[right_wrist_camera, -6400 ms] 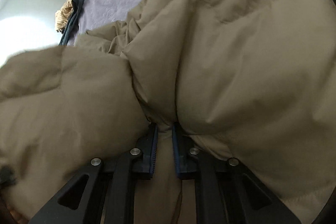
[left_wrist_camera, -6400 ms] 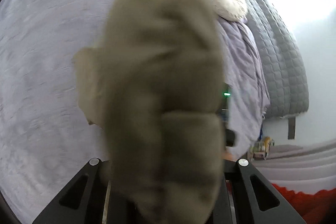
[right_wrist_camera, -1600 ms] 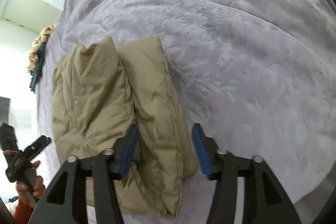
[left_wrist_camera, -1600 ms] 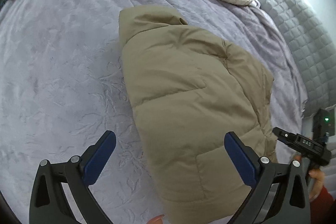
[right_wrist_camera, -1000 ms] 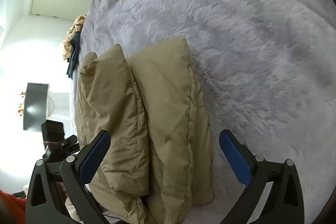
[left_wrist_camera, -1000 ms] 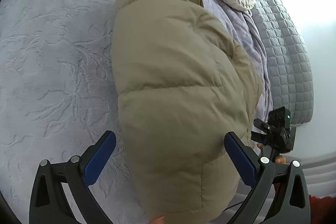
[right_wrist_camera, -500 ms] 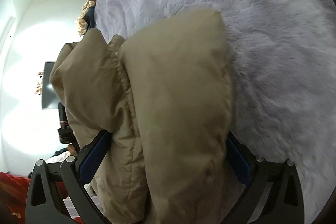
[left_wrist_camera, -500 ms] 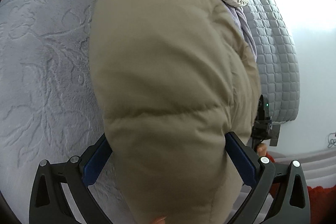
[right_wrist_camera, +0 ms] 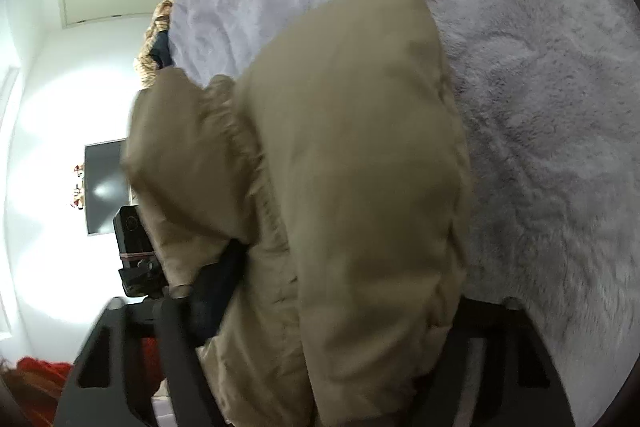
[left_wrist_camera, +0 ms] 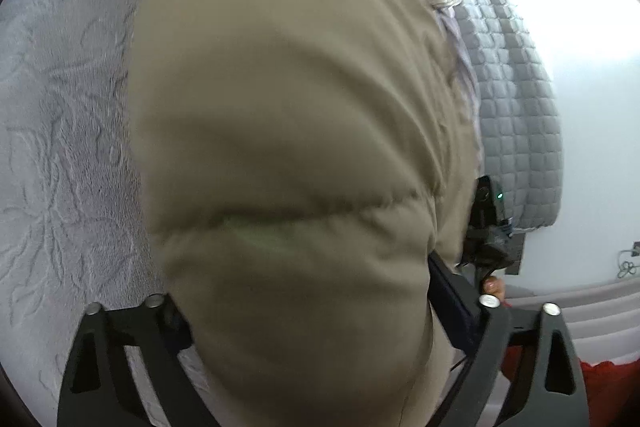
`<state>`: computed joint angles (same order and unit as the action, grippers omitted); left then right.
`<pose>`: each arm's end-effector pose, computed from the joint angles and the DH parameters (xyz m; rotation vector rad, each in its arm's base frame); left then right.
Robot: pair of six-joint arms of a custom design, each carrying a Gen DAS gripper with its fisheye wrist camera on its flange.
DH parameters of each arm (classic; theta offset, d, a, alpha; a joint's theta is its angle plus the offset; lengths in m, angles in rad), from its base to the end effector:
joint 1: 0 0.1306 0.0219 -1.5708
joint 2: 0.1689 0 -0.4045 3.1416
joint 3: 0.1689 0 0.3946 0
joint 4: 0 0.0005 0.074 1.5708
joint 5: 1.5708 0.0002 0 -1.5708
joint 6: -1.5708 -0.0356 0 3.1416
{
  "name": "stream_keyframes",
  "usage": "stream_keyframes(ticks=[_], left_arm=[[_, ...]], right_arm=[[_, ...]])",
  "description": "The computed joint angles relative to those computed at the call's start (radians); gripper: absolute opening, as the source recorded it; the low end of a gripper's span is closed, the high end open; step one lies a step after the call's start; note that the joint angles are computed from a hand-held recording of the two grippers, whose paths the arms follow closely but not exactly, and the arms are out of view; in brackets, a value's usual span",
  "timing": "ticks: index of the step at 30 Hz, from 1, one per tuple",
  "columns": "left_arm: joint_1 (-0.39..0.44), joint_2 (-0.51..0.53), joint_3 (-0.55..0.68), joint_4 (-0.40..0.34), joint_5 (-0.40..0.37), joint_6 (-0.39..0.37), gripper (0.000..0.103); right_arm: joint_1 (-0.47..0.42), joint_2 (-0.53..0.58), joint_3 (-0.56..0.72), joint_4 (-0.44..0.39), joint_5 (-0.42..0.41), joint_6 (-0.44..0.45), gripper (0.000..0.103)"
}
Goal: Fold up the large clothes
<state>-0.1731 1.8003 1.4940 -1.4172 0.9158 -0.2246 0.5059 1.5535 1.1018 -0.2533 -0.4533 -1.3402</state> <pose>0.5273 -0.1214 0.2899 -0.4355 -2.6788 1.3415 0.4463 0.2645 0.2894 0.8122 2.5271 1.3400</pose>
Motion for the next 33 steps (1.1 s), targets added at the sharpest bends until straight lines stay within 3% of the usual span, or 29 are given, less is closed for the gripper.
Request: stream_keyframes(ticks=[2, 10, 20, 25, 30, 33], left_arm=[[0.008, -0.004, 0.014, -0.019, 0.026, -0.017, 0.084], [0.077, 0.011, 0.148, -0.122, 0.06, -0.113, 0.084], [0.261, 0.198, 0.494, -0.229, -0.026, -0.184, 0.084], [0.325, 0.332, 0.638, -0.266, -0.059, -0.184, 0.084], [0.342, 0.387, 0.632, -0.24, -0.035, -0.151, 0.085], [0.338, 0.356, 0.583, -0.188, -0.057, -0.133, 0.086]], right_arm=[[0.011, -0.015, 0.008, -0.004, 0.024, -0.003, 0.051], [0.068, 0.036, 0.138, 0.036, 0.1, -0.024, 0.047], [0.12, 0.408, 0.626, 0.038, 0.075, -0.016, 0.047], [0.144, 0.606, 0.912, -0.084, 0.058, 0.021, 0.047], [0.144, 0.645, 0.932, -0.101, 0.083, -0.046, 0.047], [0.149, 0.643, 0.953, -0.187, 0.126, -0.061, 0.05]])
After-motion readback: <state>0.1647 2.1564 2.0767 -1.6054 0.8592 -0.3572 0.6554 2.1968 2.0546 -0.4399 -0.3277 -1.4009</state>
